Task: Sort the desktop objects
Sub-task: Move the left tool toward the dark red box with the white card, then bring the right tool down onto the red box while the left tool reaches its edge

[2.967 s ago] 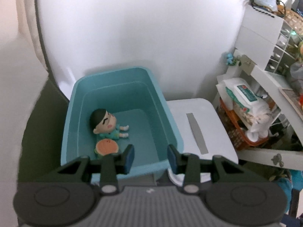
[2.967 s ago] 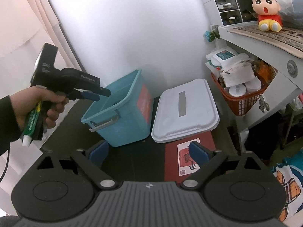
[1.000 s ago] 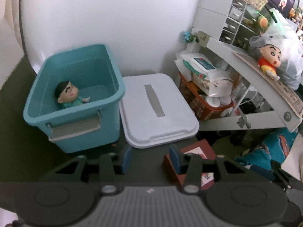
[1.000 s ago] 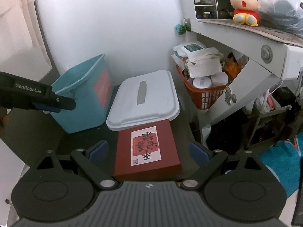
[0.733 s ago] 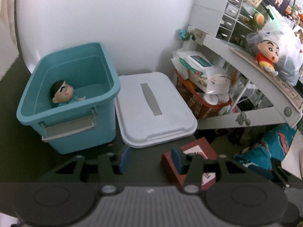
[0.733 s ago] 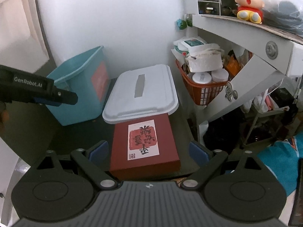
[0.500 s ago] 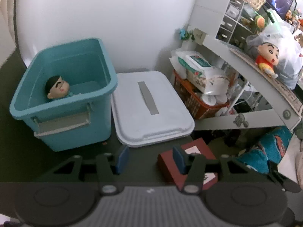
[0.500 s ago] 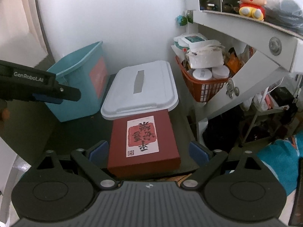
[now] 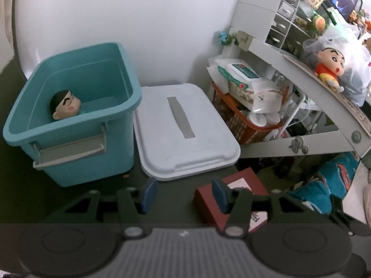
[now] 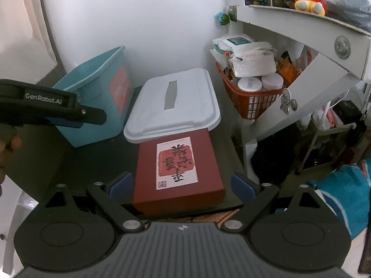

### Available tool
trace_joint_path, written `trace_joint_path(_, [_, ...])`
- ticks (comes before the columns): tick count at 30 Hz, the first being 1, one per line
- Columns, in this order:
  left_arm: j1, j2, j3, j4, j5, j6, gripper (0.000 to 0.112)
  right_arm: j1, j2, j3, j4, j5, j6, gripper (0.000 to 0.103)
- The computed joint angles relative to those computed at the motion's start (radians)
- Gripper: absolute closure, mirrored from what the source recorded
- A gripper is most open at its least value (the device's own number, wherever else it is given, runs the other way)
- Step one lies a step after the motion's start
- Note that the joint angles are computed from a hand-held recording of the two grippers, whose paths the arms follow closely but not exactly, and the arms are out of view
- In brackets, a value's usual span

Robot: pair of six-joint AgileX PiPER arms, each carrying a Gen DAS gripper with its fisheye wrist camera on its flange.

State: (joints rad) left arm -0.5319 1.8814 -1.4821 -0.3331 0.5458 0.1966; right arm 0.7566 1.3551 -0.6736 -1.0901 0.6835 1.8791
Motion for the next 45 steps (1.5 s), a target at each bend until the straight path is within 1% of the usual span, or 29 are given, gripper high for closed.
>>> trace_joint_path(5, [0.023,0.004,0.001,-0.074,0.001,0.075,0.054,0.001,0.012,-0.006,-0.002,0.011,0.002,0.009])
trace_joint_path(13, [0.064,0.0,0.033,-0.193,-0.031,0.177,0.053,-0.003,0.029,-0.013,-0.006,0.009,0.003,0.009])
trace_joint_path(17, [0.085,-0.008,0.063,-0.331,-0.043,0.295,0.053,-0.001,0.05,-0.026,-0.008,0.012,-0.005,0.009])
trace_joint_path(21, [0.078,-0.005,0.083,-0.366,-0.064,0.351,0.052,-0.016,0.076,-0.037,-0.002,0.004,-0.019,0.009])
trace_joint_path(26, [0.087,0.022,0.097,-0.461,-0.051,0.45,0.05,-0.028,0.115,-0.058,0.01,-0.003,-0.041,0.009])
trace_joint_path(29, [0.09,0.04,0.102,-0.49,-0.042,0.49,0.048,-0.033,0.139,-0.07,0.012,-0.008,-0.048,0.009])
trace_joint_path(33, [0.098,0.064,0.102,-0.525,-0.017,0.534,0.047,-0.031,0.154,-0.08,0.008,0.002,-0.058,0.017])
trace_joint_path(38, [0.115,0.066,0.113,-0.587,0.0,0.596,0.047,-0.045,0.13,-0.06,-0.002,-0.02,-0.031,0.021])
trace_joint_path(40, [0.12,0.066,0.121,-0.611,0.003,0.621,0.046,-0.051,0.122,-0.054,-0.009,-0.026,-0.023,0.028])
trace_joint_path(42, [0.121,0.072,0.125,-0.621,0.007,0.638,0.046,-0.057,0.115,-0.048,-0.014,-0.039,-0.016,0.03])
trace_joint_path(45, [0.115,0.085,0.125,-0.612,0.007,0.644,0.046,-0.062,0.112,-0.049,-0.009,-0.055,-0.017,0.03])
